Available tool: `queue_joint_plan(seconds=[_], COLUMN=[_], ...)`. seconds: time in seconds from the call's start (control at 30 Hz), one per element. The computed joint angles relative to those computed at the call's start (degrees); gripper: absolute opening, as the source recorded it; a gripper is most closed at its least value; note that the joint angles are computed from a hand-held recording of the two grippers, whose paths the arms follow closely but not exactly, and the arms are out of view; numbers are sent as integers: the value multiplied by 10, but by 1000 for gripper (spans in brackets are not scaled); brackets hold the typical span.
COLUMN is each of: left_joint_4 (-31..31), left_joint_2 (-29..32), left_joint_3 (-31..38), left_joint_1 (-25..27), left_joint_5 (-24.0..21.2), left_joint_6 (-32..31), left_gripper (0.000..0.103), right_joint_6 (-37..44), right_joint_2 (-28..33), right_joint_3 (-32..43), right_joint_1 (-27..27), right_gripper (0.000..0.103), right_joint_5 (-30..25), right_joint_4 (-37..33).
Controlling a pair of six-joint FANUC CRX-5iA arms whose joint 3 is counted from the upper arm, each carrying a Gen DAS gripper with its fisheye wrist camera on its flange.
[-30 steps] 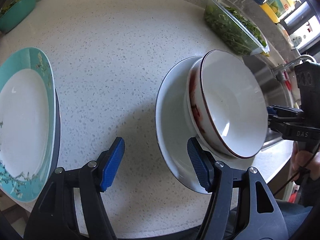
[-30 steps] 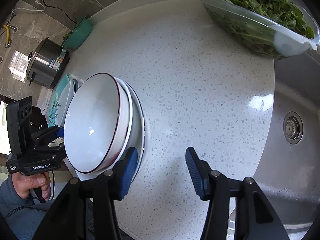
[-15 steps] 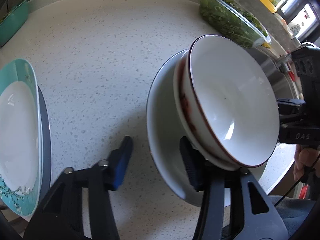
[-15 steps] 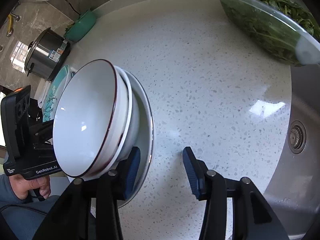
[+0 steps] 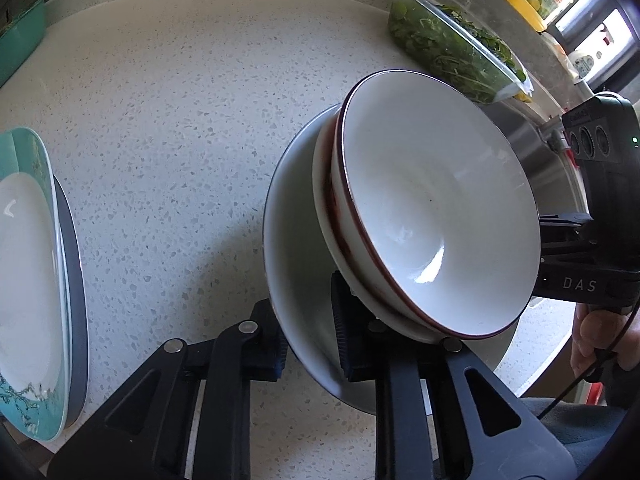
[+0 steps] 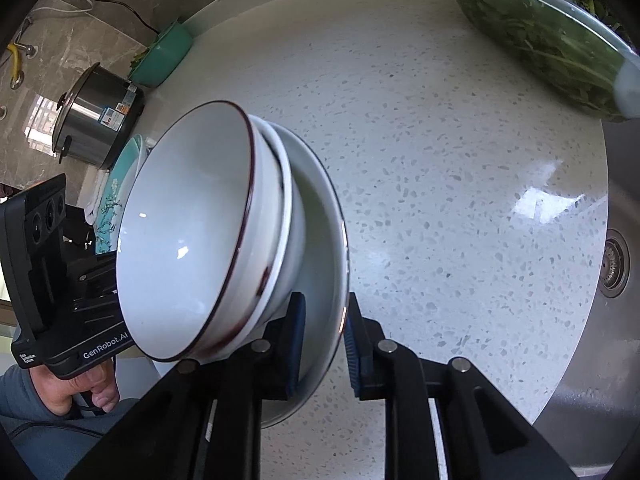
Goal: Organize plates and bowls
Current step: 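Lift the bowl stack with both grippers and carry it over the floral plates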
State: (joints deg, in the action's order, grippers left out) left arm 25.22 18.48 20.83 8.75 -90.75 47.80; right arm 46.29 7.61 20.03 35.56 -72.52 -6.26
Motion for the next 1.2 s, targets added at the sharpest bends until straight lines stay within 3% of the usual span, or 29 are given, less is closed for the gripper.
queue_joint_plan(seconds=[0.73,1.2], left_joint_4=[17,40], left_joint_2=[-9,-8], left_joint_3=[23,88], left_joint_1=[5,37], left_joint_5=[-2,-43], left_joint_6=[-8,15], left_gripper=[14,14], right_joint_6=[-42,-21], right_joint_2=[-32,-8], right_joint_3=[-23,58], right_joint_1=[22,43], right_gripper=[21,22], right_joint_5=[7,-18], right_joint_4=[48,85])
